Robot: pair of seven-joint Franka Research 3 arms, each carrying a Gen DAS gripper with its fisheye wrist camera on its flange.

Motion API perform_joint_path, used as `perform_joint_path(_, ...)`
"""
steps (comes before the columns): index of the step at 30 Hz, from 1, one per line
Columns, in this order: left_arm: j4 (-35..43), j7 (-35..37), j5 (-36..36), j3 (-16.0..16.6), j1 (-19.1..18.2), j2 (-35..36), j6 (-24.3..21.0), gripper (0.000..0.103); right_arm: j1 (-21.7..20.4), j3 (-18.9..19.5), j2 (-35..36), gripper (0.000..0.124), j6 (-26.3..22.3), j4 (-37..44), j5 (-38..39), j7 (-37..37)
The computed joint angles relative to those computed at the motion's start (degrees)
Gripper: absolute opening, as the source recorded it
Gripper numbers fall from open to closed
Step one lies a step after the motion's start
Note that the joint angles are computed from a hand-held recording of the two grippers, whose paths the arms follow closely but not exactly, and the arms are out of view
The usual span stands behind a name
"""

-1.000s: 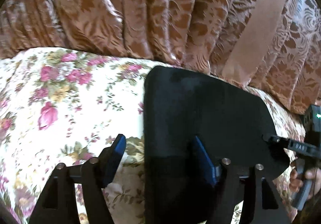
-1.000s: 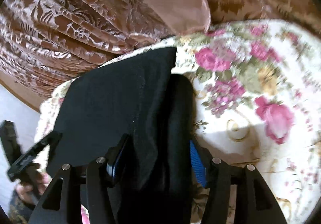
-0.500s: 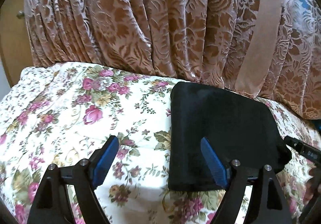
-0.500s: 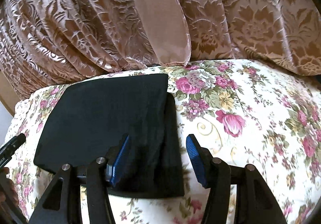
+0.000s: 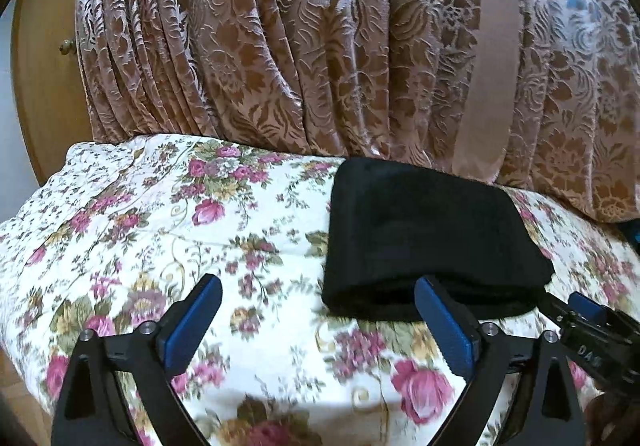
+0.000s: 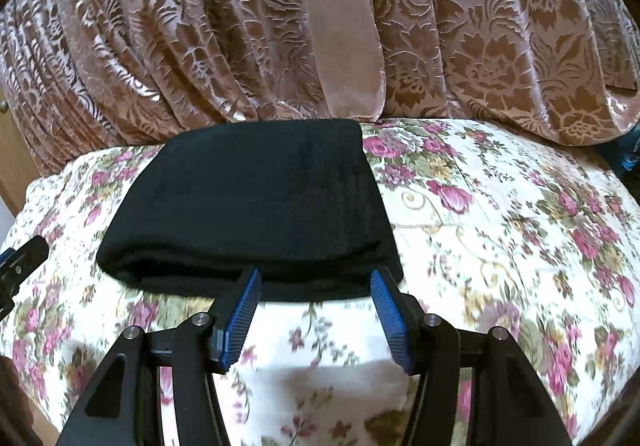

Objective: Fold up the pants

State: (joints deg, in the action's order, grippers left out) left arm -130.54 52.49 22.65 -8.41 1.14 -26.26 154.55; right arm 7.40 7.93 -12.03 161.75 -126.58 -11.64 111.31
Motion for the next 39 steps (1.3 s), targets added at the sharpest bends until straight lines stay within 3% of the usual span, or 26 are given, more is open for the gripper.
perform_joint_path(7,-3.1,-0.3,0.7,-1.1,-1.2,-3.3,-2.4,0.103,-2.8,3.7,-4.8,0.059,2.0,-5.5,-6.6,5.9)
perform_joint_path(16,-5.0,-2.3,0.9,-1.4,-1.7,-5.3,-1.6,0.103,-4.1,4.8,-7.2,0.059,3.1,-7.8,-5.7,5.2)
perform_joint_path(25,-4.9,-4.1,1.9,-2.3,-1.5,-6.1,-3.8,0.103,-5.5,6.1,-8.1,0.059,3.8,-8.7,-5.4,5.1)
perform_joint_path(39,-5.0,-4.0,1.8,-1.9,-1.8,-6.3,-4.4,0.103,-5.2,6.1,-7.7,0.059,3.4,-8.4,-4.7,4.0)
